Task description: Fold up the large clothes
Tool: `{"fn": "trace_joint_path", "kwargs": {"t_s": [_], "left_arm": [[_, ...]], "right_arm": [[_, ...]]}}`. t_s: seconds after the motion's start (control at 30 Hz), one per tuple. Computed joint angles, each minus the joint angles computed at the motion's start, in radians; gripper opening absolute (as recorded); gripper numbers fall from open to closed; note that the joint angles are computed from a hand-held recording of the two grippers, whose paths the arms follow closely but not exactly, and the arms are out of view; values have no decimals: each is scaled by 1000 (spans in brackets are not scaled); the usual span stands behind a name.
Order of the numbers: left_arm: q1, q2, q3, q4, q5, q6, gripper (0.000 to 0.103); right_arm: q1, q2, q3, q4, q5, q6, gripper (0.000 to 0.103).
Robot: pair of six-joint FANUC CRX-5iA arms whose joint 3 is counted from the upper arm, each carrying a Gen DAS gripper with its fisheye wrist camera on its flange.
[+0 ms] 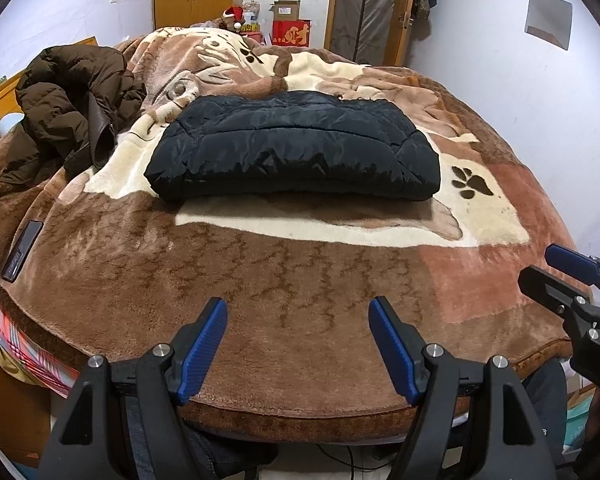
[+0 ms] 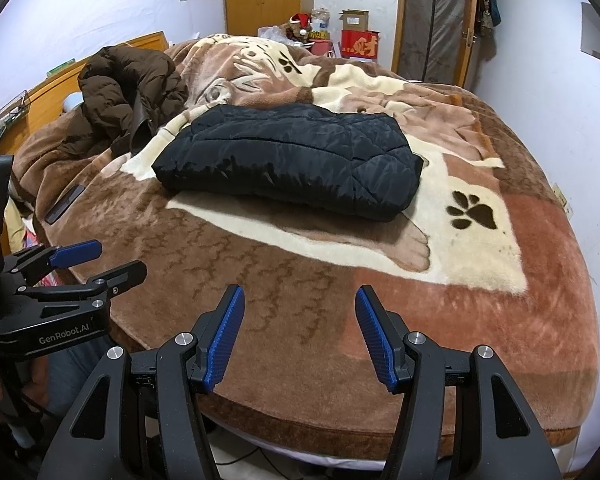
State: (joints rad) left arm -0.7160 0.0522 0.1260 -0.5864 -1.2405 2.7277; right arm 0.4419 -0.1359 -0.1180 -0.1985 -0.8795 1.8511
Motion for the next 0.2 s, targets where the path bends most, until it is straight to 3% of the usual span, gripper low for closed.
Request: {"fn": "trace_joint_path", "kwargs": {"t_s": [0.2], "left_arm": [[9, -3, -10, 10, 19, -5, 75]], "right_arm": [[-16, 14, 13, -13, -8, 19, 58]]}}
